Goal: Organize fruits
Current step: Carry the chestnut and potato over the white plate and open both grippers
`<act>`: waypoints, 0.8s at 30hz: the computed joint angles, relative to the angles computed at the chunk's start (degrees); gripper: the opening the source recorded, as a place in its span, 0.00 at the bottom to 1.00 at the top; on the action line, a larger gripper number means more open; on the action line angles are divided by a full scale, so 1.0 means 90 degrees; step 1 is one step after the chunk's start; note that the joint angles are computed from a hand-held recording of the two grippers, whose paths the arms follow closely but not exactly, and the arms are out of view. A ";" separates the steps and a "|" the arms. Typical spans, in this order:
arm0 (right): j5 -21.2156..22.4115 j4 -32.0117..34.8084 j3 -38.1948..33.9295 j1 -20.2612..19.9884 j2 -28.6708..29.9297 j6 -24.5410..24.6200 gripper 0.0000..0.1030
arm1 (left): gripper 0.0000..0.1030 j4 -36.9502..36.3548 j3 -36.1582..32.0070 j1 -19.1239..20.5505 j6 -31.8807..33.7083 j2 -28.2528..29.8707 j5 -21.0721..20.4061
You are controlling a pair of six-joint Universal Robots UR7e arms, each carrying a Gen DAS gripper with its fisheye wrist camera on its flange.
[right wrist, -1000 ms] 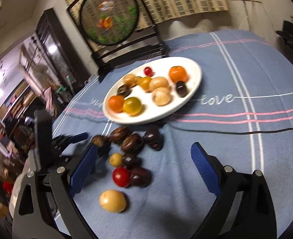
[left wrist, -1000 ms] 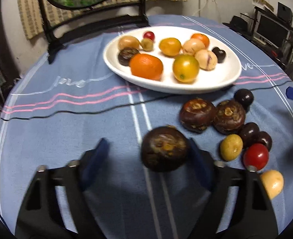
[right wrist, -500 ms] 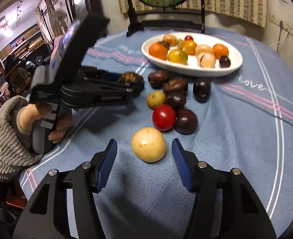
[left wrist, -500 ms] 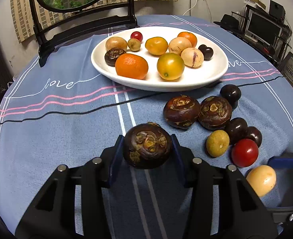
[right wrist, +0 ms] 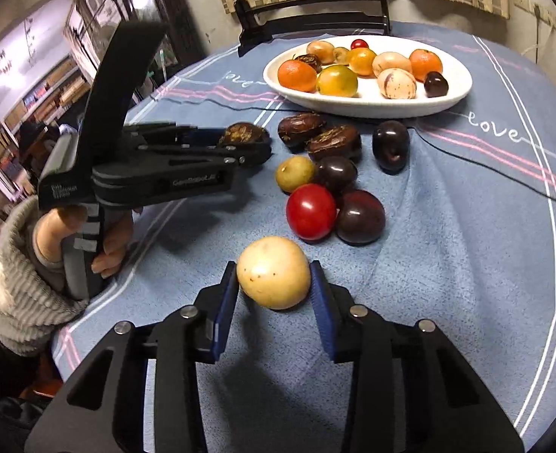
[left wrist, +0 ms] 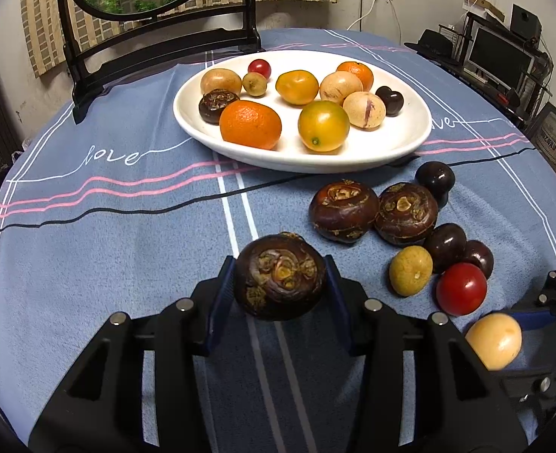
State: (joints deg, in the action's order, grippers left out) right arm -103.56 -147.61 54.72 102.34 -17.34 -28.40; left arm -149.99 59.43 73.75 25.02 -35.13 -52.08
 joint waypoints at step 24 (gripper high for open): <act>0.0234 -0.0259 -0.1841 -0.0008 0.0420 0.0255 0.37 | 0.45 0.0633 -0.2683 -0.0217 -0.0115 0.1133 -0.0196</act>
State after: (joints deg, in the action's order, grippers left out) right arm -101.45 -149.95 38.15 102.27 -13.56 -26.10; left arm -144.29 35.28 71.80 23.99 -24.93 -53.85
